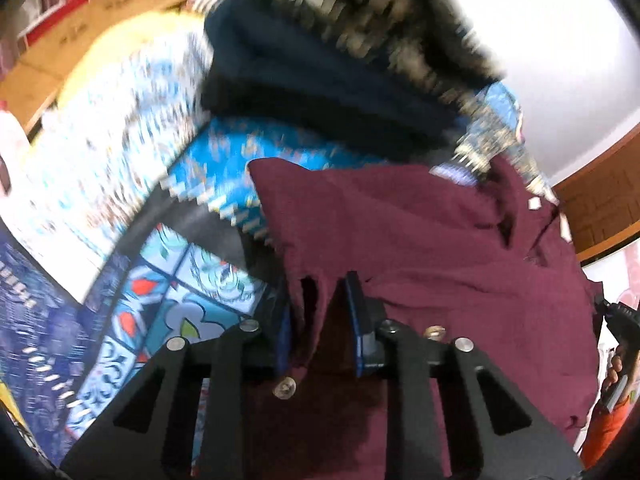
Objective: Fold large clothes
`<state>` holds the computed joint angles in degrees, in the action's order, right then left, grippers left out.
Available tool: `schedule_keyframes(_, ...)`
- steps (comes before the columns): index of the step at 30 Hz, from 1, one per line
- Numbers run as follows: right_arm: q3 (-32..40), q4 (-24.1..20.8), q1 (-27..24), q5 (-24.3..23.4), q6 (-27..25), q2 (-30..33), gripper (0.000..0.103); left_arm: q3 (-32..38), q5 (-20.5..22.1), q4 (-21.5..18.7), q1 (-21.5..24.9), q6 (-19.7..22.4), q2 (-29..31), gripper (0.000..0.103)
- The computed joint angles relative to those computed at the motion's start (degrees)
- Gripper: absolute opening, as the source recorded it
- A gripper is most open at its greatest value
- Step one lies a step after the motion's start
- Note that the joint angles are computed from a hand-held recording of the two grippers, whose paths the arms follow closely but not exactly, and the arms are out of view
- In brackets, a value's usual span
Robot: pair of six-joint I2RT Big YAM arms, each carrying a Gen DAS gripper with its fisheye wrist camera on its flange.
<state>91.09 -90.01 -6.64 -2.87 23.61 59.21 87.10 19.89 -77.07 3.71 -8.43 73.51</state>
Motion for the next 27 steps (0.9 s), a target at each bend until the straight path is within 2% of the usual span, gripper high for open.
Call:
schedule_keyframes(6, 9.6, 1.16, 4.42, 2.93, -1.44, 1.49, 0.003, 12.6, 0.27, -2.14, -0.64, 1.64, -0.64, 0.018)
schedule_keyframes(10, 17.92, 3.26, 8.15, 8.38, -2.74, 2.43, 0.0, 21.85, -0.92, -2.35, -3.18, 2.54, 0.57, 0.017)
schedule_keyframes(12, 24.31, 2.03, 7.64, 6.82, -4.33, 4.66, 0.0, 26.75, -2.17, -2.62, -5.37, 2.88, 2.3, 0.017)
schedule_keyframes(15, 30.24, -0.89, 8.65, 8.59, -7.92, 7.79, 0.0, 30.66, -4.94, -3.1, -8.44, 4.58, 4.21, 0.017)
schedule_keyframes(18, 27.34, -0.98, 8.43, 6.11, -10.07, 7.15, 0.002, 31.18, -8.13, -3.04, -10.56, 5.99, 5.41, 0.017)
schedule_keyframes(20, 23.27, -2.21, 7.66, 3.36, -10.63, 6.14, 0.009, 28.99, -9.64, -2.18, -11.33, 6.52, 4.98, 0.017)
schedule_keyframes(22, 17.39, -3.14, 6.33, 1.21, -10.91, 4.67, 0.033, 26.19, -11.15, -1.18, -11.75, 6.91, 3.86, 0.017)
schedule_keyframes(24, 12.38, -3.18, 4.7, -0.71, -10.37, 3.33, 0.044, 24.24, -11.12, -0.88, -11.09, 6.97, 3.02, 0.017)
schedule_keyframes(27, 5.87, -4.19, 0.88, -4.94, -9.48, 2.16, 0.044, 22.88, -10.46, -0.79, -9.91, 6.42, 2.86, 0.017)
